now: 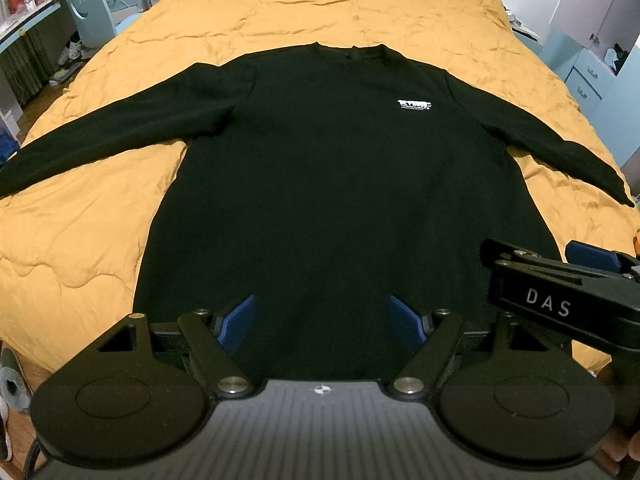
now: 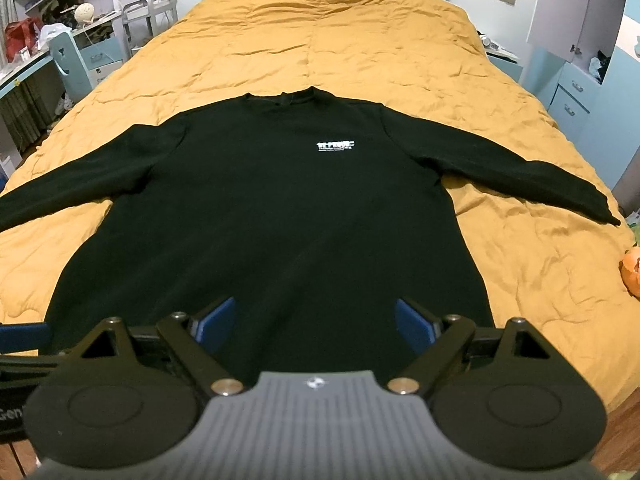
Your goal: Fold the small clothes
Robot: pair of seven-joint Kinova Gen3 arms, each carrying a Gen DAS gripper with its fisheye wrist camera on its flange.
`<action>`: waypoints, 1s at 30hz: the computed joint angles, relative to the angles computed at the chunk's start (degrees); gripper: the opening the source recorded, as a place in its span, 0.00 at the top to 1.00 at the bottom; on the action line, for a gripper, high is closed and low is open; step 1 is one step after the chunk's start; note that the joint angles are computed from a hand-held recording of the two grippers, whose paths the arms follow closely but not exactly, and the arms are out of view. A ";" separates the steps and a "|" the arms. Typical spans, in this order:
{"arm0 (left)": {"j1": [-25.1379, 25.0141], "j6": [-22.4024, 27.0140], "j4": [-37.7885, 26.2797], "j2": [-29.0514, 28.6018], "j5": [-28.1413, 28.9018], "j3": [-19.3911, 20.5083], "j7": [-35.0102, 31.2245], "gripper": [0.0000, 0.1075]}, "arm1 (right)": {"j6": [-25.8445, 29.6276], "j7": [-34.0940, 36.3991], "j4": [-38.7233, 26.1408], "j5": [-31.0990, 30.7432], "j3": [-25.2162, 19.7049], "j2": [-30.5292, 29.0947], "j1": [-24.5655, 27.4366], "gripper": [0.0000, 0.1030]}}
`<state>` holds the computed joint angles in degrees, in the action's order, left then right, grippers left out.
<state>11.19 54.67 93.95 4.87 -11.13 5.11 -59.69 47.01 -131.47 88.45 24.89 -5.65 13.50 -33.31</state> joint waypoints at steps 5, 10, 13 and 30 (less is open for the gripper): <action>0.12 0.07 0.14 0.09 0.00 0.10 -0.12 0.18 | -0.04 -0.09 0.04 0.08 0.01 0.00 -0.01 0.20; 0.46 0.70 -0.25 0.34 -0.28 0.21 0.21 0.18 | -0.10 -0.13 0.21 0.05 -0.03 -0.10 0.01 0.20; 0.49 0.75 -0.31 0.38 -0.25 0.17 0.14 0.18 | -0.23 -0.05 0.40 -0.02 -0.06 -0.22 0.11 0.20; 0.36 0.86 -0.34 0.52 0.11 0.02 -0.31 0.18 | -0.17 -0.28 0.54 0.08 -0.13 -0.30 0.07 0.20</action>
